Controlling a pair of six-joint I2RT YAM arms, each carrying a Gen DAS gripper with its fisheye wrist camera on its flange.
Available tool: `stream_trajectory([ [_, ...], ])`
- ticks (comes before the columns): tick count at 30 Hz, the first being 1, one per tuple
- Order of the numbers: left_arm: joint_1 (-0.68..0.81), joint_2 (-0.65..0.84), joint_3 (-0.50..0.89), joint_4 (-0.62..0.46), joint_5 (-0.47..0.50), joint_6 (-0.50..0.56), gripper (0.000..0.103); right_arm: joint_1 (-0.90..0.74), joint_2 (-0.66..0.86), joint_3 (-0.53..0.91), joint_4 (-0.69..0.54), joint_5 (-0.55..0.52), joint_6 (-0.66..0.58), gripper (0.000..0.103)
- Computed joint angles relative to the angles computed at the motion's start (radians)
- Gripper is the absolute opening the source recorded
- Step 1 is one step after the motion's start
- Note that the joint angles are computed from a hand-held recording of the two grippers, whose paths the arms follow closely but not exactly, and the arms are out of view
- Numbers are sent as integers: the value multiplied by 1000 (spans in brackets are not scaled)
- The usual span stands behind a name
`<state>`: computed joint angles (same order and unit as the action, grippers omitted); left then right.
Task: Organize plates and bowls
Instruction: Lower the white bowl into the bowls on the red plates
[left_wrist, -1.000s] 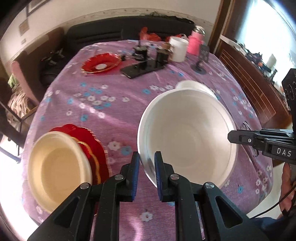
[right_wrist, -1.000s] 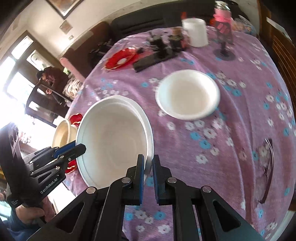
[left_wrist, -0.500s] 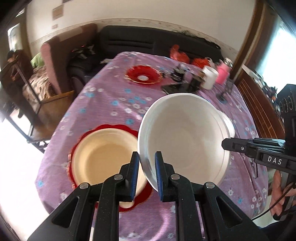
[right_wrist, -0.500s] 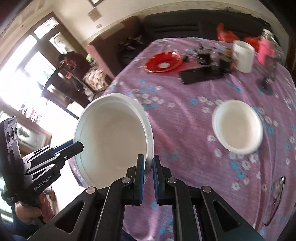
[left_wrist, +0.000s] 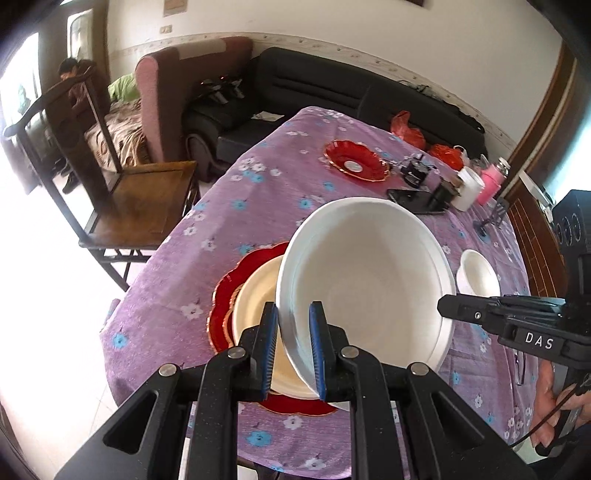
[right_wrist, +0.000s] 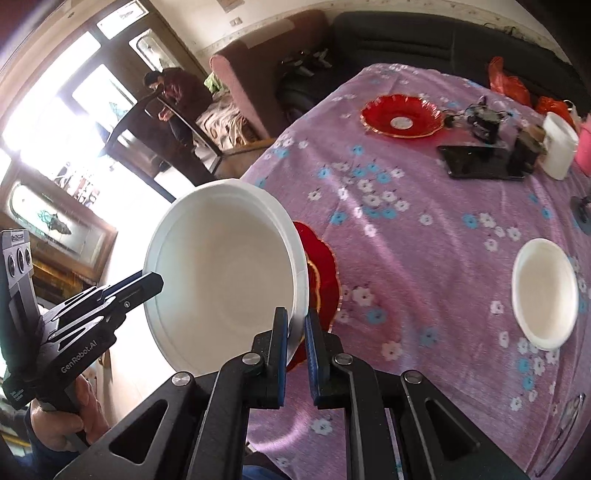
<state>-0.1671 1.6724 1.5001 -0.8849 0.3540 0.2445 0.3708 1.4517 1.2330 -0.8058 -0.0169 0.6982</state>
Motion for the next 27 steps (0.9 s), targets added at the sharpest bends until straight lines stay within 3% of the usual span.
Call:
stream_trajectory([
  [27,50,167,67,-5,-25,26,15,-6,202,73,50,-69,8,11],
])
